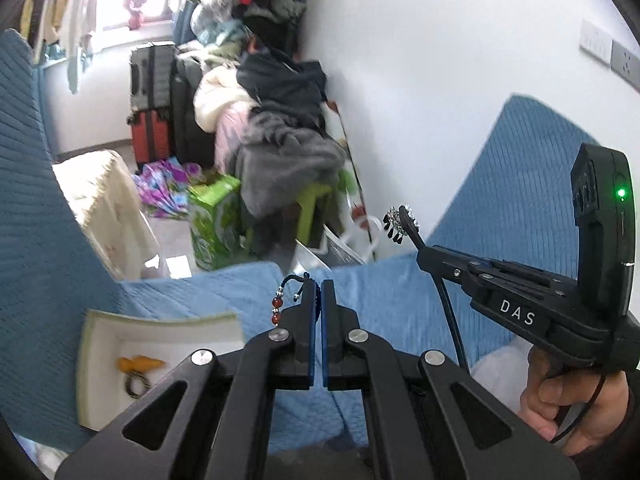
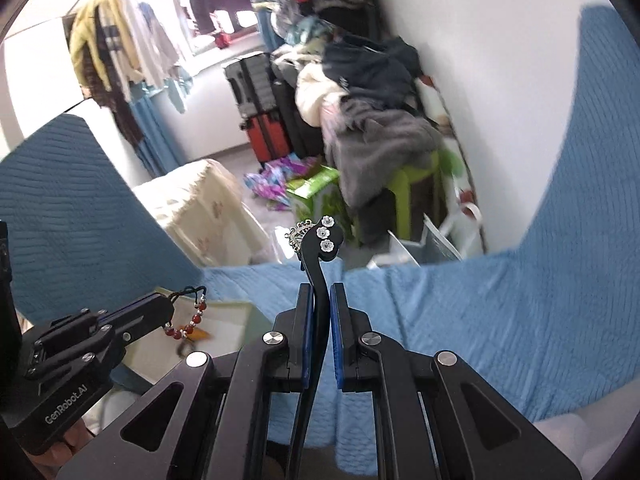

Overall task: Organize jewelry
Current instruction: 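Carry both items over the green box and open both grippers to release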

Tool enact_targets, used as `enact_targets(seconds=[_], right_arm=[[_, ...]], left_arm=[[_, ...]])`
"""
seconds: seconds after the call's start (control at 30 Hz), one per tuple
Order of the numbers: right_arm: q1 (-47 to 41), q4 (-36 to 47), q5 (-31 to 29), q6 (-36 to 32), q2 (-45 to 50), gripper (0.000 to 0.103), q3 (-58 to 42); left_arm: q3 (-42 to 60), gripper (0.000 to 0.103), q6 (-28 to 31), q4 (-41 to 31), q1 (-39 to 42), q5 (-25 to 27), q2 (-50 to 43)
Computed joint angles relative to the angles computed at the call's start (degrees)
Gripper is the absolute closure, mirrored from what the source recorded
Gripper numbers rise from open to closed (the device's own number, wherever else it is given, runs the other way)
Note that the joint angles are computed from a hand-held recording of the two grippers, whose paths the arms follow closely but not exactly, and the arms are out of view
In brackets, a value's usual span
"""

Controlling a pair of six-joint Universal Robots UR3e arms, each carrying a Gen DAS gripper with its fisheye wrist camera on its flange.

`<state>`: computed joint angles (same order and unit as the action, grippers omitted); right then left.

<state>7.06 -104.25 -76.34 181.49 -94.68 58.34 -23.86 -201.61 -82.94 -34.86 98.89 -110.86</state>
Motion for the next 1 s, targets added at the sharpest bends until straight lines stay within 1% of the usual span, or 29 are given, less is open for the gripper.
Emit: enact_targets(seconds=[0.07,0.17,0.27,0.37,0.47,0.57,0.63,0.73,0.87,0.93,1.0], right_arm=[[2.79,0.27,-1.29,0.97,3.21,0.096,-4.74],[7.64,0.35,-3.51,2.92,9.27,0.096,-12.56],[11.48,-1.37,-5.35,5.27,13.78,0.096,-15.87],[14.65,-4.34,-7.01,6.07,16.89,0.096,-15.31],[18.04,-7.29,-8.12,6.92,19.47,0.096,-12.90],[20.89,-7.65,-8.53,6.86,23.67,0.096,-12.90],[22.22,-7.97,-8.82,6.62,25.42,0.096,-12.19],[23.68,-7.98,-9.21,6.53,28.34,0.096,-11.66],[24.54,-7.39,-9.90,6.70,31.74,0.096,-11.54],[23.93,-7.89,-8.53,7.14,32.12,0.096,-10.30],[23.38,-8.90,-8.01,7.95,31.88,0.096,-8.34]], left_arm=[[-2.88,0.102,0.75,0.42,1.67,0.24,3.06],[-9.87,0.102,1.68,2.57,4.20,0.34,8.25],[-19.78,0.102,3.10,6.12,7.58,-0.33,14.60],[-30.19,0.102,4.28,9.10,10.95,-1.45,20.65],[-40.25,0.102,4.61,11.47,15.01,-3.73,25.71],[-48.94,0.102,4.95,13.68,18.96,-7.04,30.04],[-55.49,0.102,5.79,16.10,22.57,-10.45,32.87],[-61.24,0.102,6.75,17.55,25.34,-11.88,34.11],[-65.64,0.102,7.62,19.26,27.28,-13.61,34.43],[-68.13,0.102,7.98,21.17,28.39,-14.77,34.58],[-69.55,0.102,8.19,21.07,29.29,-15.75,34.07]])
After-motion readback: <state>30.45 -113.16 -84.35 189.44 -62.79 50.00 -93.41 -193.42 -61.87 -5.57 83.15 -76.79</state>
